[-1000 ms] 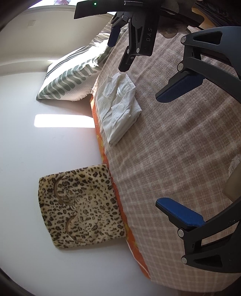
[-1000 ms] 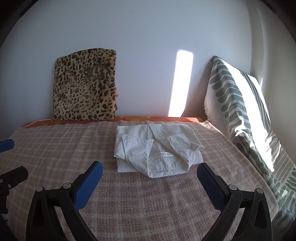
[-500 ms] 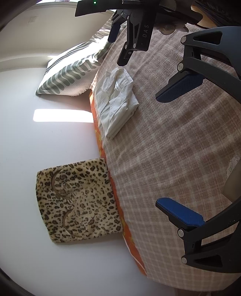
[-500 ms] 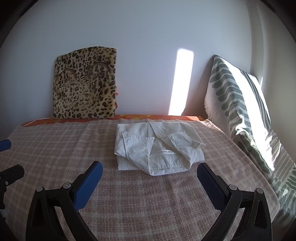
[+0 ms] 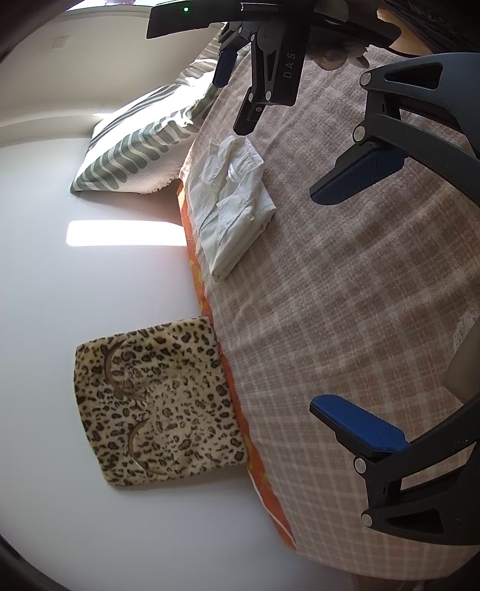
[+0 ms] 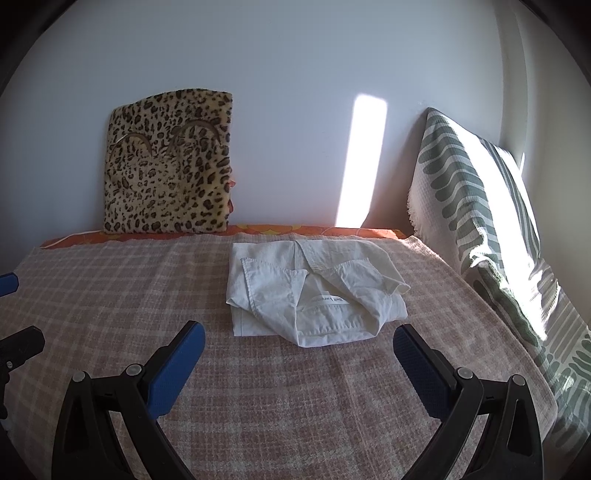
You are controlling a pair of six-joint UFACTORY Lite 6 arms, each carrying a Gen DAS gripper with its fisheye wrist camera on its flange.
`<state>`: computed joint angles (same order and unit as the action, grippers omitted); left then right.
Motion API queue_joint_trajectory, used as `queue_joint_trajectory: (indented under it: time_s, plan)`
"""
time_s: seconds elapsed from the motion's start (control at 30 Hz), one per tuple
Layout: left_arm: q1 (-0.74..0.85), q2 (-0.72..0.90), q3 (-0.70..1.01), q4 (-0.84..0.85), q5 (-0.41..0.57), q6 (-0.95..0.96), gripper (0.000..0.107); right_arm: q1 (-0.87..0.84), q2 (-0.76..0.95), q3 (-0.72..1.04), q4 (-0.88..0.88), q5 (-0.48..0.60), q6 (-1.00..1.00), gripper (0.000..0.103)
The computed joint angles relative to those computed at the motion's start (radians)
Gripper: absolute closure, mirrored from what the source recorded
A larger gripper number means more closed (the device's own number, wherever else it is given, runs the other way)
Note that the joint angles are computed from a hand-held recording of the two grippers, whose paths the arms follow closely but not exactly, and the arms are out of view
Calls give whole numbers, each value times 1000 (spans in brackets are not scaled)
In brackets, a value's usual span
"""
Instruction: Fold small clothes
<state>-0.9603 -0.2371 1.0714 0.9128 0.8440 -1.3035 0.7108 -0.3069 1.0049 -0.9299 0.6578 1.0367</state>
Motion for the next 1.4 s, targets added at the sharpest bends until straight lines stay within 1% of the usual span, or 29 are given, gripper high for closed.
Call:
queue_joint_trajectory:
  time_s: [1.4]
  plan:
    - [-36,17,26,16,38,-19,5,4,-7,-6,-4,5,10,0]
